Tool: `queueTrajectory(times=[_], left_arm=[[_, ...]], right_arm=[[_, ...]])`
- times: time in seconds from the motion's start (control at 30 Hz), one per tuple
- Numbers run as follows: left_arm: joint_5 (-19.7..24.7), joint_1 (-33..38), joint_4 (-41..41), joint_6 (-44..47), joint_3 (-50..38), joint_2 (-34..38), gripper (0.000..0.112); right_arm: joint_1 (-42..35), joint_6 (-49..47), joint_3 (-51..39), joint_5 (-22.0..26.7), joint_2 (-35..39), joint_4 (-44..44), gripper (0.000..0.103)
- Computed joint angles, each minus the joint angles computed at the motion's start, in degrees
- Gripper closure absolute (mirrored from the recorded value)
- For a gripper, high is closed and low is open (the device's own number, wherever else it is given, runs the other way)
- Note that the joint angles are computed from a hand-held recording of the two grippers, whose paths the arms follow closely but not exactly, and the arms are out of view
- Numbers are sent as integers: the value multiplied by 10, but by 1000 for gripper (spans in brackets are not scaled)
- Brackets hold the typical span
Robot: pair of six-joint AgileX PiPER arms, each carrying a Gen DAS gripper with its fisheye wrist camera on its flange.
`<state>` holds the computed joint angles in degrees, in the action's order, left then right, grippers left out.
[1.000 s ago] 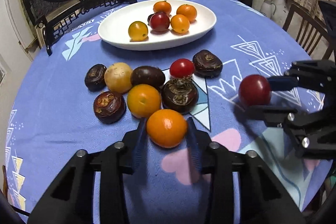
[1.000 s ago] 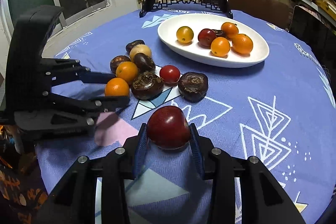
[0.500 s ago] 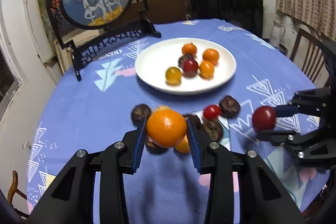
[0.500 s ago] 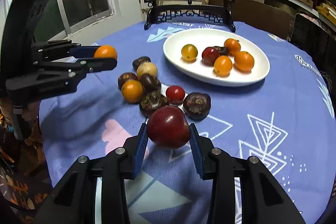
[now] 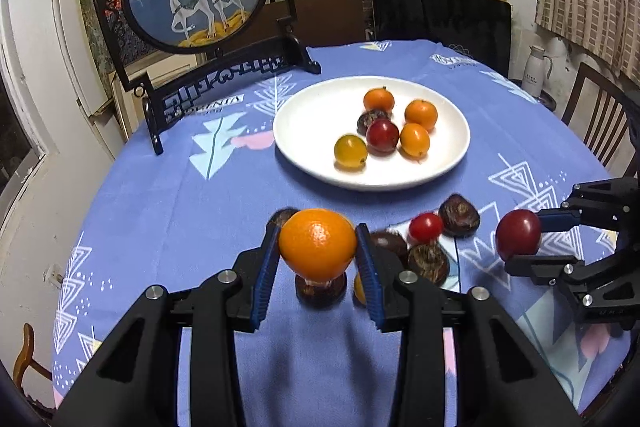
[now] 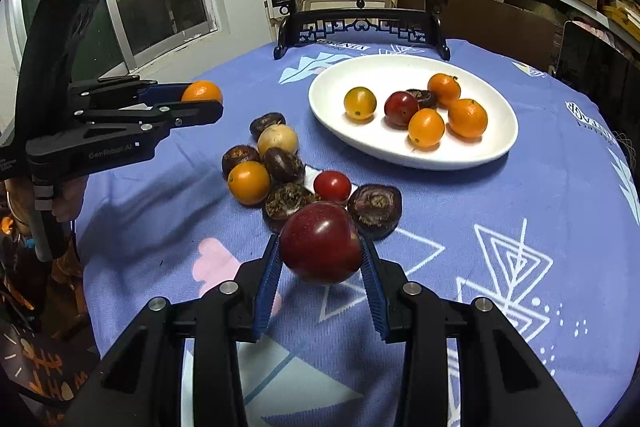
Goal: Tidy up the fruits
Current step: 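Lower the red plum and orange onto the plate and open both tools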
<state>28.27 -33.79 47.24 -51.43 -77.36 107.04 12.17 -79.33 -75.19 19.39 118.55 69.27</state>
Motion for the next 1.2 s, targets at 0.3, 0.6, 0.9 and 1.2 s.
queueTrajectory(times=[0.3, 0.6, 0.9, 1.2], left_arm=[[48, 18, -37, 64, -199, 85, 75], [134, 34, -110, 169, -488, 243, 75], [175, 53, -196, 236, -657, 359, 75], [227, 57, -220, 276, -751, 422, 75]], right_arm=[[-24, 40, -85, 4, -6, -18, 64], [-47, 181, -275, 25, 65, -100, 63], [-48, 369, -476, 72, 181, -241, 63], [-47, 450, -579, 116, 257, -300, 63]])
